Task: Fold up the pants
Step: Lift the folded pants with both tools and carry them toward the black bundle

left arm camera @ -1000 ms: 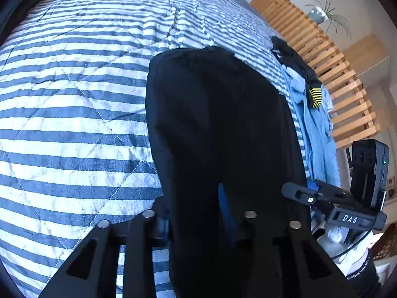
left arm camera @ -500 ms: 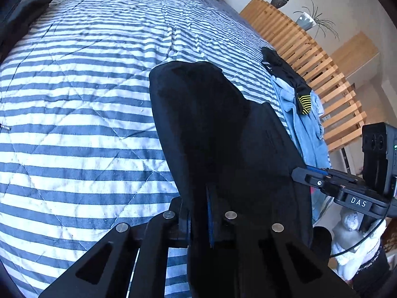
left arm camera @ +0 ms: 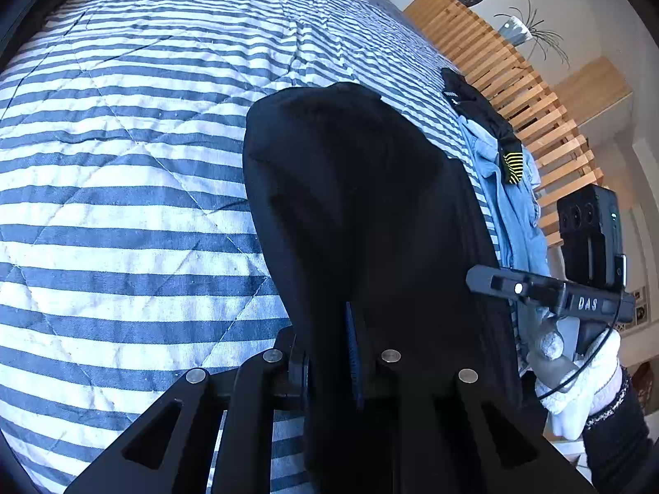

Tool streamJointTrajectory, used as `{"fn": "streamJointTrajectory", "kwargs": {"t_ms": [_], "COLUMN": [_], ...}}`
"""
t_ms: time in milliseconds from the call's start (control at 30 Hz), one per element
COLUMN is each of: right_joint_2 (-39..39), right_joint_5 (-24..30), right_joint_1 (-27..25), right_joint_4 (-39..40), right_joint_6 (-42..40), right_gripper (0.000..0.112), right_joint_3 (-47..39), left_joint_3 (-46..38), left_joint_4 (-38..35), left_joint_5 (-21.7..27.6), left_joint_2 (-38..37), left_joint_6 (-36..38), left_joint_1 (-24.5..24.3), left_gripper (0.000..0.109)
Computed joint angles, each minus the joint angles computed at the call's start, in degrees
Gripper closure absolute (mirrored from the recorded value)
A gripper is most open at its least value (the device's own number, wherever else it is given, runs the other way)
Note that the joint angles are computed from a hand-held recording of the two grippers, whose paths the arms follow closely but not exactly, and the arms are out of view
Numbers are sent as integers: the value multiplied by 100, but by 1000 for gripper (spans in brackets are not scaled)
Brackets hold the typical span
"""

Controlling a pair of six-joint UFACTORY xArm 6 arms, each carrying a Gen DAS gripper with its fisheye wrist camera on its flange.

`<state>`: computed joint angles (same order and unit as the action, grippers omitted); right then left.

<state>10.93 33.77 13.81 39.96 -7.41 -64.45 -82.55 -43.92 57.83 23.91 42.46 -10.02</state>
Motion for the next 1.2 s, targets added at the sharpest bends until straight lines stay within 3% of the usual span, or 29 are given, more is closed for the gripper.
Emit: {"fn": "streamJointTrajectory", "kwargs": {"t_ms": [67,100,233,333,433,567,700,800,933,1033,1200], "right_joint_2": [-21,-66,-332,-457,-648,-757,-659,-786,-758,-597,-661], "right_joint_5": [-15,-28,-103,-390,-556,-507,-221,-54,71,-208,-597], "right_joint_1": [158,184,86,212,320,346,199,51,7,171,303], "right_joint_4": [-704,-699,540,300,-185,-104,-263,488,1404,1629,1716], "right_joint_6": [191,160,-426,-22,354,288,566,13,-741,-870,-584], "right_gripper": [49,59,80,95,98,98,82,76,73,78,92], "right_joint_3": [-6,44,377,511,556,540,573,828,982,873,904], "left_joint_3": [-48,-45,146,288,320,335,185,38,-152,-243,-224], "left_joint_4": [-53,-123,-238,-140,-149,-96,157,238,318,330,272], "left_joint_5": [25,30,-182,-394,-412,-475,-397,-332,-263,-264,-160], "left_joint_2": [55,63,-83,-286,-525,-684,-454,-239,10,171,-4], "left_joint_6": [-75,-114,-145,-152,-56,-59,-362,-433,-601,-639,-574], "left_joint_1": [7,22,-36,-142,-177,-173,-146,-103,-73,-146,-103], "left_gripper": [93,93,94,99,101,101,101,98,87,83,98]}}
